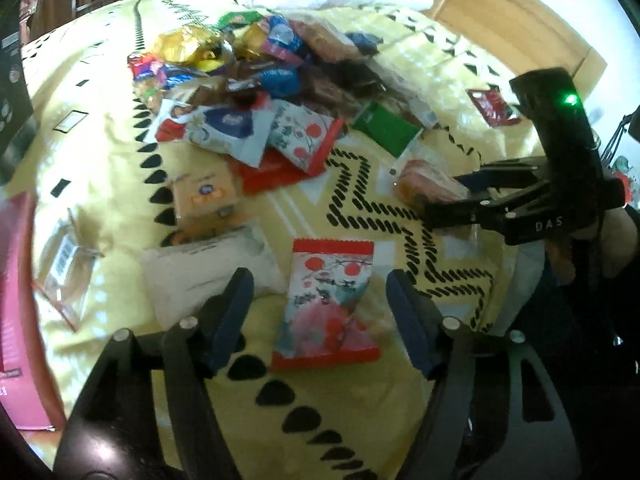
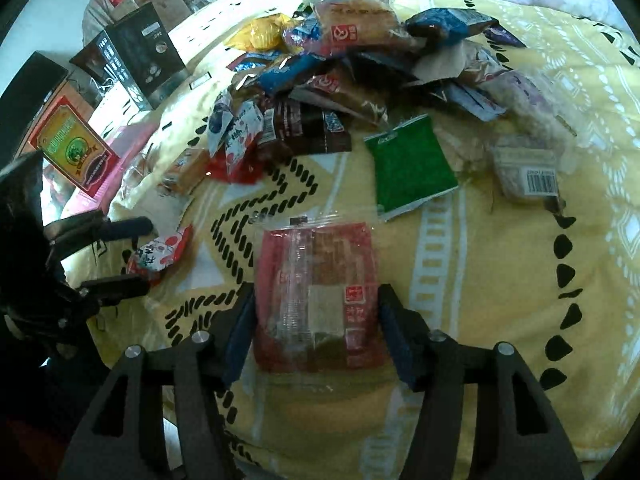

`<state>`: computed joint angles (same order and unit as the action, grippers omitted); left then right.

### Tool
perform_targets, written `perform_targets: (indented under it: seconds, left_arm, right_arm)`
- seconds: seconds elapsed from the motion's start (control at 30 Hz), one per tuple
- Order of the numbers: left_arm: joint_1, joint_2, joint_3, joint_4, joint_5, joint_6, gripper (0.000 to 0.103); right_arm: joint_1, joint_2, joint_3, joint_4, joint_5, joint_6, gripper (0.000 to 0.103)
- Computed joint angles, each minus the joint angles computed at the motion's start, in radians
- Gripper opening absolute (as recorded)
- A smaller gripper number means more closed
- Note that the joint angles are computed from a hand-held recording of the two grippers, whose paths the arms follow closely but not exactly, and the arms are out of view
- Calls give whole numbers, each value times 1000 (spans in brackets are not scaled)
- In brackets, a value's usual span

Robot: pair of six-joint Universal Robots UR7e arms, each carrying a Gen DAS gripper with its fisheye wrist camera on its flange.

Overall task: Organize snacks
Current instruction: 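Grasp the red candy bag with the left gripper while the right gripper grasps the pink pastry pack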

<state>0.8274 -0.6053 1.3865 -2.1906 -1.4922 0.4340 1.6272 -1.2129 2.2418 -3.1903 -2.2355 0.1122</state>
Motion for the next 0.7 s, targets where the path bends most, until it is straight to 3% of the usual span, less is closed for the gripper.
perform_targets:
  seconds: [0.07, 0.13, 0.5, 0.7]
  left_arm:
    - [-16, 1, 20, -8, 35, 9, 61]
    - [-24, -3, 41, -25, 67, 1, 43]
    - [-53, -81, 121, -245, 109, -44, 36]
    - [-74, -106, 114, -350, 210, -63, 36]
  right_arm:
    - [6, 20, -14, 8, -20, 4, 63]
    - [15, 31, -15, -8, -46, 2, 59]
    - [98, 45, -5, -192, -117, -28, 55]
    - [148, 50, -32, -226, -151, -50, 55]
